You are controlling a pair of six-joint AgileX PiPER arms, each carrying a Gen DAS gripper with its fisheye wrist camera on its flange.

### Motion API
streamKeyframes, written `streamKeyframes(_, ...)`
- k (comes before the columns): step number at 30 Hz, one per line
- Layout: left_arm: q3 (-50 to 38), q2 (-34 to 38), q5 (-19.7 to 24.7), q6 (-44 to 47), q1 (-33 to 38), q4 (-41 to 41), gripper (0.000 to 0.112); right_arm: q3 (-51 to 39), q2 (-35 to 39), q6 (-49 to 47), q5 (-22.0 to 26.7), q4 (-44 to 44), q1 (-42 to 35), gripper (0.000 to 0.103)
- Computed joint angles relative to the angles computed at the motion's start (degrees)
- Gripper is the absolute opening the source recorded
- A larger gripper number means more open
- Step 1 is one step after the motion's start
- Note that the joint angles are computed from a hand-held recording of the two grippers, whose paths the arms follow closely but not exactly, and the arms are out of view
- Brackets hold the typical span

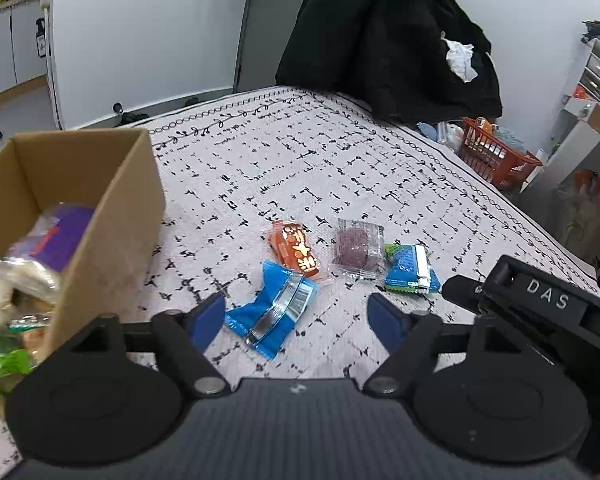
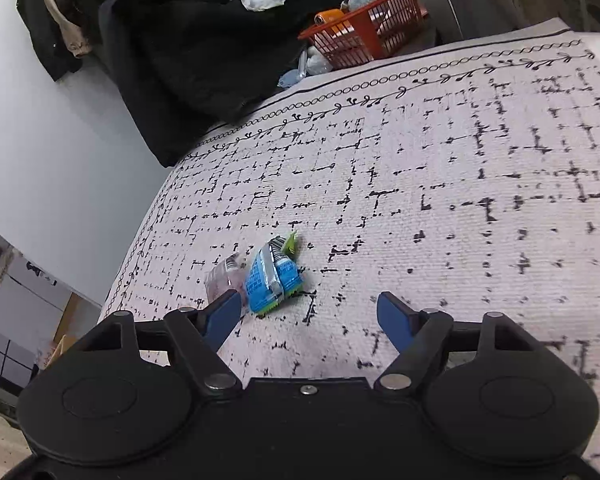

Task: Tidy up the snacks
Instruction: 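Grasp the blue candy bar with the left gripper while the right grasps the blue-green candy, then carry the blue bar with the left gripper while the right carries the blue-green candy over the box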

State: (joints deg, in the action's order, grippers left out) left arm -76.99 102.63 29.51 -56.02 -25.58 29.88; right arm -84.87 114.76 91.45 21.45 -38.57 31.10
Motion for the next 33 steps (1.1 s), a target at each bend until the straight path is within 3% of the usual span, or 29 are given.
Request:
streamKeyframes(5, -2.48, 3.34, 0.37, -1.11, 0.46, 1.64, 0.069, -3.64, 2.7, -3.8, -0.17, 2.01, -0.53, 0.073)
streamKeyframes(10, -4.55, 6.29, 0.92, 0.19, 1.53, 0.47, 0.069, -8.93, 5.94, -14.49, 1.05, 8.63, -1.35, 0.073)
streamKeyframes(19, -5.1, 9.03, 1.05, -1.92, 1.34, 3.0, 0.063, -14.6, 9.45, -20.84, 3.61, 11.29, -1.39, 0.073)
streamKeyframes(21, -5.19, 9.05, 0.9, -1.65, 1.43, 2.57, 0.048, -16.15, 10.34, -20.71, 5.01, 10.24, -1.0, 0.066)
streamKeyframes(23, -5.69, 9.11, 1.5, -1.45, 1.53, 2.18, 0.036, -17.56, 11.02, -20.73, 7.4, 8.43, -0.41, 0.039)
streamKeyframes(26, -7.17, 9.07, 3.25, 1.26, 1.94, -0.75, 0.033, -14.76, 10.15, -20.75, 3.09, 10.32, -1.43, 0.024)
streamKeyframes(28, -8.49, 8.8, 5.28, 2.67, 2.06, -2.25, 0.033, -14.36, 9.4, -22.31, 3.27, 12.1, -1.67, 0.021)
streamKeyframes(33, -8.72, 5.41, 6.46, 3.28, 2.05, -3.45, 0.033, -13.18, 6.65, -18.52, 5.85, 6.78, -0.36, 0.011)
